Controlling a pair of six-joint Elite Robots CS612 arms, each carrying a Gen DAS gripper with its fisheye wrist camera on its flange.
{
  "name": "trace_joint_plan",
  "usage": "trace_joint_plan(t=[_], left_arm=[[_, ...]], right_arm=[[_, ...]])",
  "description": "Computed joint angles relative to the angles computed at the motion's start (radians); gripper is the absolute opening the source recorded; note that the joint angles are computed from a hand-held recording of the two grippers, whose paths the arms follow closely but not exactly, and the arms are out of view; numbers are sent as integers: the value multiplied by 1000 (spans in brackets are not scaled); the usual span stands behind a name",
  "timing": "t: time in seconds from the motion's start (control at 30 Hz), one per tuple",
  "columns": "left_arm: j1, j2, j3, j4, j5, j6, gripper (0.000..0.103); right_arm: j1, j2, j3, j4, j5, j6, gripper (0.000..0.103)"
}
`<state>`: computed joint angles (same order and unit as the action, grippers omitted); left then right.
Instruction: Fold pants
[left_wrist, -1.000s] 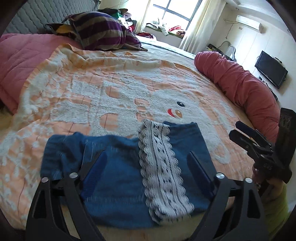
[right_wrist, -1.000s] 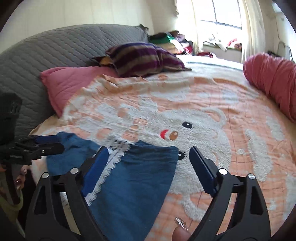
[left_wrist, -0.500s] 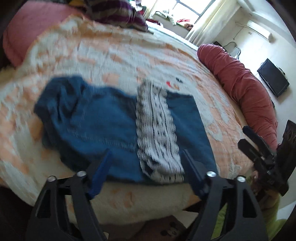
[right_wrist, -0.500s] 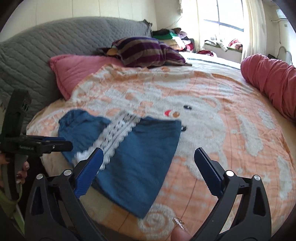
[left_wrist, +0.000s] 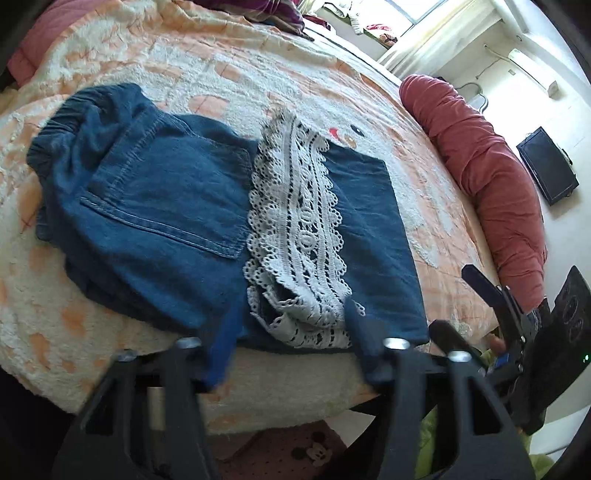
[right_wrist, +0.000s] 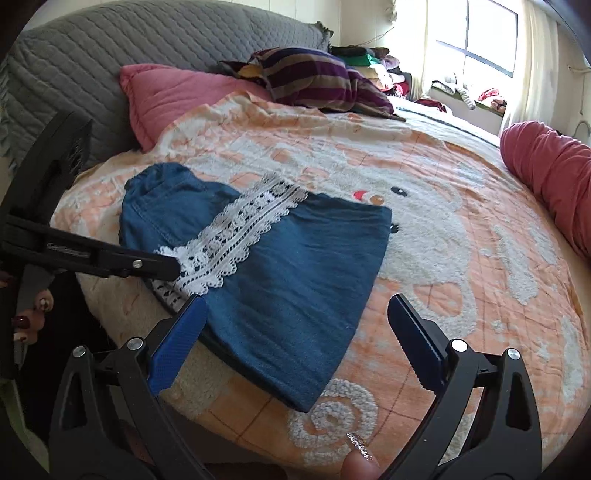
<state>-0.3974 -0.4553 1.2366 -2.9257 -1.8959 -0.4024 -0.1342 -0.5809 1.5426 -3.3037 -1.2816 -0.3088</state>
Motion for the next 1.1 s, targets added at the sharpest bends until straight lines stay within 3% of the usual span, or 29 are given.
trace_joint_plan(t=[0.07, 0.1, 0.2, 0.3, 0.37, 0.53, 0.63, 0.97, 1.1], left_arm=[[-5, 7, -11, 14, 21, 8, 29], [-6, 9, -12, 12, 29, 12, 18], [-4, 7, -3, -1, 31, 23, 14], [-10, -18, 34, -33, 78, 82, 14], [-16, -29, 52, -43, 118, 114, 14], [-36, -28, 53, -22, 209, 181, 18], [-38, -32, 59, -30, 228, 197, 27], [-46, -54, 91, -75, 273, 219, 32], [-51, -67, 113, -106, 298, 234, 38]], right_arm=[[2, 3, -3, 8, 1, -4, 93], [2, 3, -3, 10, 0, -6, 93], [2, 4, -3, 14, 8, -8, 92], [1, 3, 0, 8, 31, -5, 80], [-1, 3, -2, 11, 64, -9, 79], [8, 13, -28, 134, 51, -49, 63], [13, 22, -52, 248, 18, -48, 63], [-3, 12, -32, 233, 63, -3, 63], [-13, 3, -20, 200, 80, 44, 68]])
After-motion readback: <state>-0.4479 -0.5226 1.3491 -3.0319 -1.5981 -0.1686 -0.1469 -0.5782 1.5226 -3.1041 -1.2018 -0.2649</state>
